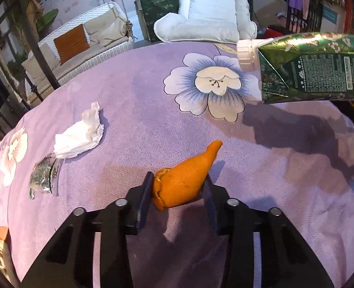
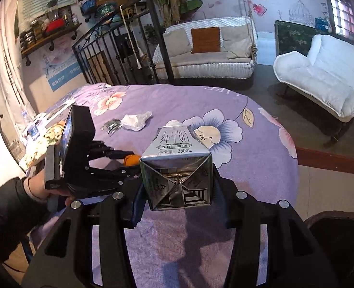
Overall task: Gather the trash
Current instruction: 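Grasp the green-and-white milk carton with the right tool while the left tool grasps the orange item, then carry the milk carton over the bin with the right tool while the left tool carries the orange item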
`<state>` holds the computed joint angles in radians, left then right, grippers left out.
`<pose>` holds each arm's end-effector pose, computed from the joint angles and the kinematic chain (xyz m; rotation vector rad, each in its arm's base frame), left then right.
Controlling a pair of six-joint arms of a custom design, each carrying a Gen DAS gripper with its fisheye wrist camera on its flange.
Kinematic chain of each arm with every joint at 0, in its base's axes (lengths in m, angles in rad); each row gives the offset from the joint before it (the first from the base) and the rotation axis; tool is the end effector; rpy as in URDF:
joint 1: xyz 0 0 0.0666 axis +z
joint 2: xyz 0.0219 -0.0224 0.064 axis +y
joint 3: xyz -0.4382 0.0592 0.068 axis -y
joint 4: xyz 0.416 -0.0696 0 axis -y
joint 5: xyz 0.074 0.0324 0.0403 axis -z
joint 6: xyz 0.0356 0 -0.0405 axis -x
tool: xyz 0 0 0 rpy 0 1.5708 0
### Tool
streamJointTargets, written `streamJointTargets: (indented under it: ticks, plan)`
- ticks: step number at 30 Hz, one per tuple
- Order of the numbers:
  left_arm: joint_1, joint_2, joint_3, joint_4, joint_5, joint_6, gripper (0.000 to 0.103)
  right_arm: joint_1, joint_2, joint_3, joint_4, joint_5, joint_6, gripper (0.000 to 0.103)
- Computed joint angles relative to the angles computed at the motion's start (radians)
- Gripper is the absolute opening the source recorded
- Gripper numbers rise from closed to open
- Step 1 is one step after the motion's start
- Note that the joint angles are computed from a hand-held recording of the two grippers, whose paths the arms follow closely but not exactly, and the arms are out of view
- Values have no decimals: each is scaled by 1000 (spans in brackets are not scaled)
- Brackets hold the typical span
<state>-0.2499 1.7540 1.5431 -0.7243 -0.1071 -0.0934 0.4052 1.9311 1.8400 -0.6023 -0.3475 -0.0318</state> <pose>0.6211 -0.1550 0.3738 0.3835 2.4700 0.0693 0.6725 0.3012 0.4100 -0.6085 2.2083 0.6233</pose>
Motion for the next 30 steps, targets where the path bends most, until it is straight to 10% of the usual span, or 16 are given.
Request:
streamJointTargets:
  ticks: [30]
  plan:
    - [-257, -243, -228, 300, -40, 303, 26, -144, -344, -496, 272, 45, -173, 49]
